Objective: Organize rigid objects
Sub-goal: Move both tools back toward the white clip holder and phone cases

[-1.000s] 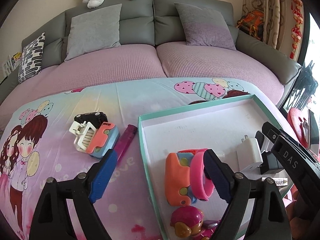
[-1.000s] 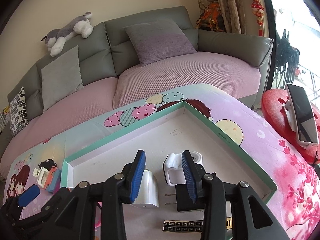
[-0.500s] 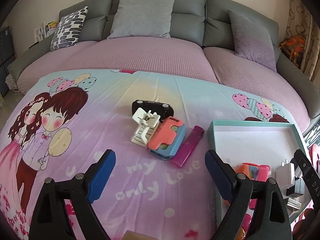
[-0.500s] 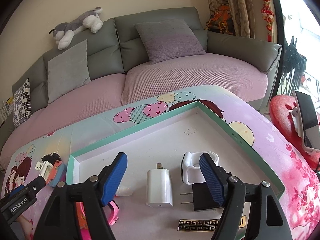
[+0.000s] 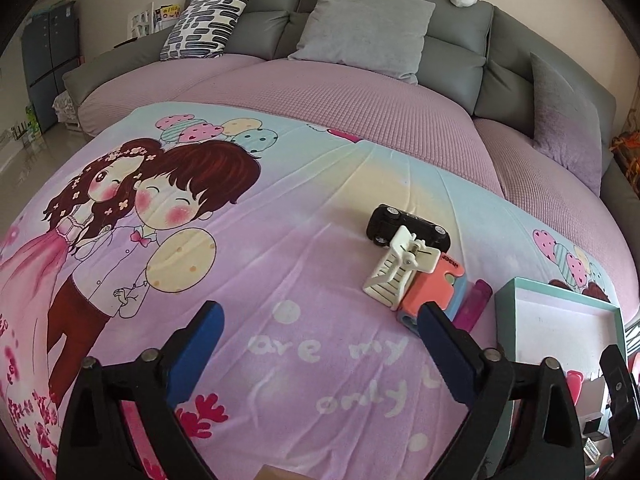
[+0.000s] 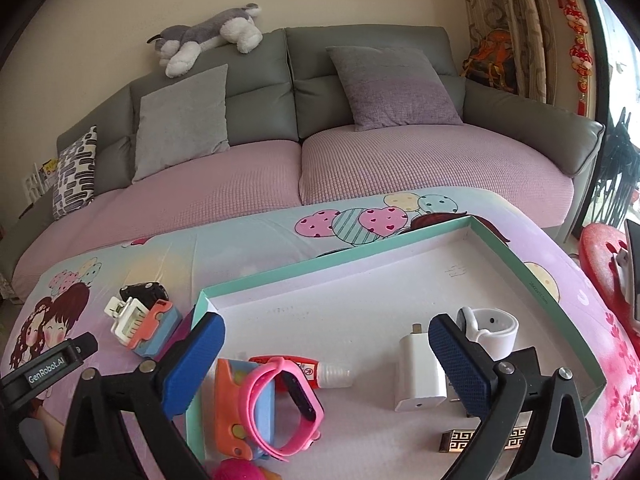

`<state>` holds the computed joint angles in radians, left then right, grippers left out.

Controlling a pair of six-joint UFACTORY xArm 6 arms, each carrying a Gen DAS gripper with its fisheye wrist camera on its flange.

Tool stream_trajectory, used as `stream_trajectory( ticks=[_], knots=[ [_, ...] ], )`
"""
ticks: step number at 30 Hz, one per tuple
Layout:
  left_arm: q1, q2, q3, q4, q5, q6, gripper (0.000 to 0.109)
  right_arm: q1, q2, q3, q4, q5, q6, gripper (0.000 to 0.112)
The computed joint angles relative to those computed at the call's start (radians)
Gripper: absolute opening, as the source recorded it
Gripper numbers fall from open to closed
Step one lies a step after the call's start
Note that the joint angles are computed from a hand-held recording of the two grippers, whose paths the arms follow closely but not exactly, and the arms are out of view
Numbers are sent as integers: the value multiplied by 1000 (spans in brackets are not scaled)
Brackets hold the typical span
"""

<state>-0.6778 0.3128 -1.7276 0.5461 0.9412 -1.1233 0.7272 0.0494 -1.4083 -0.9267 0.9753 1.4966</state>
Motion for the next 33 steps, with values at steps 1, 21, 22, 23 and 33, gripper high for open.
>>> stream_trajectory(
  ticks=[1, 21, 22, 23, 33],
  knots=[
    [5, -9, 12, 8, -5, -13, 103, 3, 9, -10, -2, -2, -3, 103],
    [73, -118, 178, 133, -102, -162, 103, 21, 154, -146, 44, -113, -83, 103],
    [76, -114, 176, 120, -104, -152, 103, 24, 158, -152, 38, -104, -82, 103],
    [80, -109, 174, 103, -107, -137, 103, 25, 158, -152, 34, -104, -77, 103],
    [97, -78, 158, 75, -188, -79, 103, 24, 164, -185, 105, -74, -144, 103]
  ],
)
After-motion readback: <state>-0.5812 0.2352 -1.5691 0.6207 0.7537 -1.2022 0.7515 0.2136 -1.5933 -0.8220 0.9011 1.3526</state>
